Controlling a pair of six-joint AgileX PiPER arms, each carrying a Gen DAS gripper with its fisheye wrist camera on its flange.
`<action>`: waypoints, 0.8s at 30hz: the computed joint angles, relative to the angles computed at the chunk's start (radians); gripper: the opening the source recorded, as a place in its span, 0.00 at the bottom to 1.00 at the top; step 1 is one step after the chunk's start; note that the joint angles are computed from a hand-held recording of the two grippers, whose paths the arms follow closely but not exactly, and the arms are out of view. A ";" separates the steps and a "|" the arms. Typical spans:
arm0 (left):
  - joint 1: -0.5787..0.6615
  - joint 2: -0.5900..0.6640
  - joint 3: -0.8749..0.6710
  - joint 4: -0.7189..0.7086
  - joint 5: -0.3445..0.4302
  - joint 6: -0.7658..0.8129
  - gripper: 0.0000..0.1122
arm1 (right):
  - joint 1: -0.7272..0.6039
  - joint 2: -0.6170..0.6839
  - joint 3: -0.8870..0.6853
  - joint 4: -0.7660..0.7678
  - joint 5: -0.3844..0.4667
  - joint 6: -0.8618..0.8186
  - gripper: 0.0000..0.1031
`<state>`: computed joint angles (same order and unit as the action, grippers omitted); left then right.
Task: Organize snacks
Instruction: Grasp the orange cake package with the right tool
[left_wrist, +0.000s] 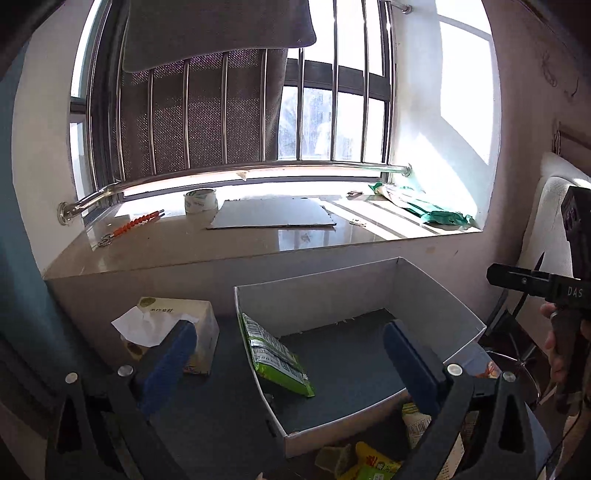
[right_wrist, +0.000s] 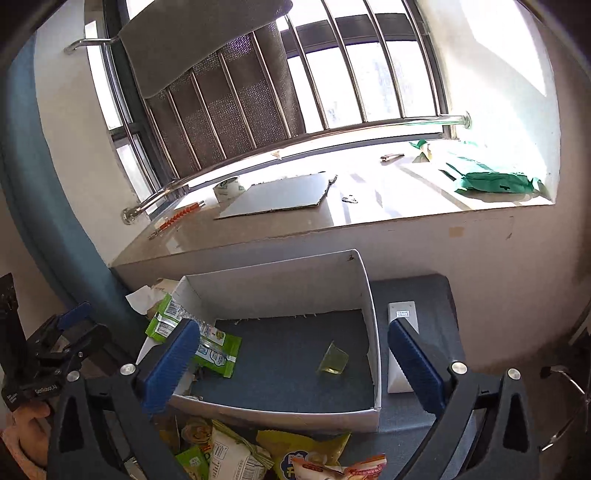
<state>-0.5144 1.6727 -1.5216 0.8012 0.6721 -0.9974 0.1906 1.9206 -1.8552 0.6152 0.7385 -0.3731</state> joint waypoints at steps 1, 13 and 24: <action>-0.018 -0.035 0.035 0.047 -0.004 -0.046 0.92 | -0.013 -0.046 0.061 0.056 -0.013 -0.046 1.00; -0.404 -0.338 0.423 0.354 0.194 -0.506 0.92 | -0.154 -0.613 0.858 0.593 -0.063 -0.685 1.00; -0.707 -0.353 0.610 0.375 0.392 -0.880 0.92 | -0.099 -0.796 1.240 0.477 -0.208 -0.687 1.00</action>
<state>-1.2218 1.3195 -0.9113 1.1767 1.0639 -1.8778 0.0918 1.1249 -0.6149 1.0919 0.5308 -1.0603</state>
